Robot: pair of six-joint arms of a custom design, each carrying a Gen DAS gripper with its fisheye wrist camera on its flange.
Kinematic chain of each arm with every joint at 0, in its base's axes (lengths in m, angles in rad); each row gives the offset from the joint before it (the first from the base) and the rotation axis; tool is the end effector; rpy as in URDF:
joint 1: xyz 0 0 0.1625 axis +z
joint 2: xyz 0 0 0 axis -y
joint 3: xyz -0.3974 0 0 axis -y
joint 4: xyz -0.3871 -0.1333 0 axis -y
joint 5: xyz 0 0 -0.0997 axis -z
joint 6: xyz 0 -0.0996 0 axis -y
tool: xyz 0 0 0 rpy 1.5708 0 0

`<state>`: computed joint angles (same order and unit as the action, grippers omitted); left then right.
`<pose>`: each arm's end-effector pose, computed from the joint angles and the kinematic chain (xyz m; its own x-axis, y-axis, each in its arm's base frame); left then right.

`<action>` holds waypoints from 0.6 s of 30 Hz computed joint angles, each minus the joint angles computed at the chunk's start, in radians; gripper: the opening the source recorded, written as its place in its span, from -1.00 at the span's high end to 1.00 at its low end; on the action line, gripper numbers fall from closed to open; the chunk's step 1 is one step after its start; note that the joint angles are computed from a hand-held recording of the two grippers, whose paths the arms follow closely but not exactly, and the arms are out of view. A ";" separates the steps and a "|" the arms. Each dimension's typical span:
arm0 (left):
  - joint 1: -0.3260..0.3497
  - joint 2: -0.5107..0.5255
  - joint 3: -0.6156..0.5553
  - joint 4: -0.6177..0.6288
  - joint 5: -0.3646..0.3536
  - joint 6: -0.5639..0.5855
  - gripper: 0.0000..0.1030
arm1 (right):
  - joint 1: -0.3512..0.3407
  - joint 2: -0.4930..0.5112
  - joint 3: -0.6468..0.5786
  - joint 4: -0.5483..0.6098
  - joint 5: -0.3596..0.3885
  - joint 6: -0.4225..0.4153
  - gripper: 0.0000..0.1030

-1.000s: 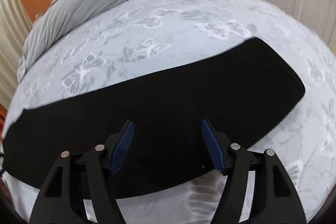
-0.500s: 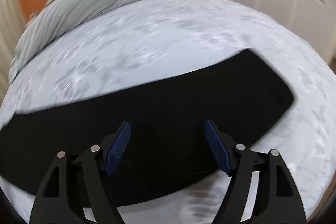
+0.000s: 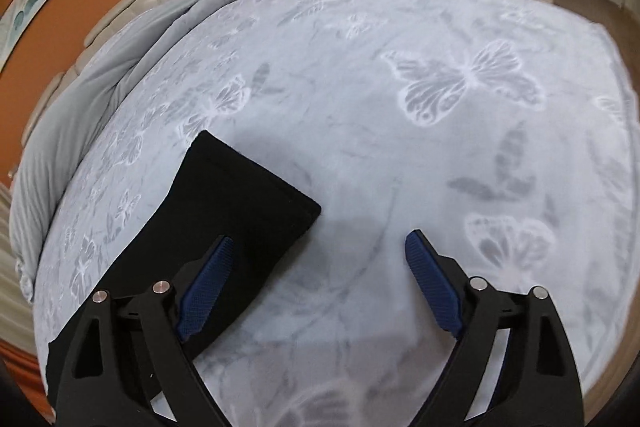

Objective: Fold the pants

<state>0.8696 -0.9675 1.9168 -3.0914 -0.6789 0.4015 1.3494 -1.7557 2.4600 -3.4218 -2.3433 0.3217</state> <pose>-0.2057 -0.5704 0.1763 -0.4795 0.3281 -0.8139 0.7931 0.5590 -0.2419 -0.0098 -0.3340 0.3640 -0.5018 0.8649 -0.0157 0.2625 0.1349 -0.9555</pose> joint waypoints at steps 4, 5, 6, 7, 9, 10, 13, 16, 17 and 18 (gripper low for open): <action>0.000 0.008 0.012 -0.008 -0.008 0.026 -0.76 | -0.018 0.044 -0.020 -0.073 0.035 -0.110 -0.68; 0.000 0.017 0.011 -0.004 -0.005 0.020 -0.76 | -0.019 0.051 -0.022 -0.085 0.044 -0.126 -0.67; 0.002 0.022 0.005 0.004 -0.003 0.014 -0.76 | -0.022 0.056 -0.025 -0.094 0.067 -0.142 -0.55; 0.006 0.025 -0.003 0.018 -0.007 0.004 -0.76 | -0.030 0.060 -0.029 -0.099 0.109 -0.163 -0.42; 0.002 0.018 0.001 0.044 -0.011 -0.033 -0.76 | -0.023 0.085 -0.054 -0.079 0.111 -0.181 -0.22; 0.007 0.016 -0.006 0.060 -0.019 -0.048 -0.76 | -0.014 0.101 -0.066 -0.079 0.099 -0.188 0.01; 0.007 0.014 -0.010 0.062 -0.012 -0.061 -0.76 | -0.024 0.079 -0.063 -0.061 0.210 -0.168 0.66; 0.008 0.007 -0.016 0.056 -0.010 -0.068 -0.76 | 0.084 0.138 -0.091 -0.173 0.158 -0.227 0.67; 0.010 0.004 -0.019 0.056 -0.011 -0.074 -0.76 | 0.111 0.152 -0.101 -0.196 0.151 -0.239 0.67; 0.009 0.000 -0.020 0.055 -0.010 -0.080 -0.76 | 0.144 0.170 -0.115 -0.218 0.146 -0.254 0.67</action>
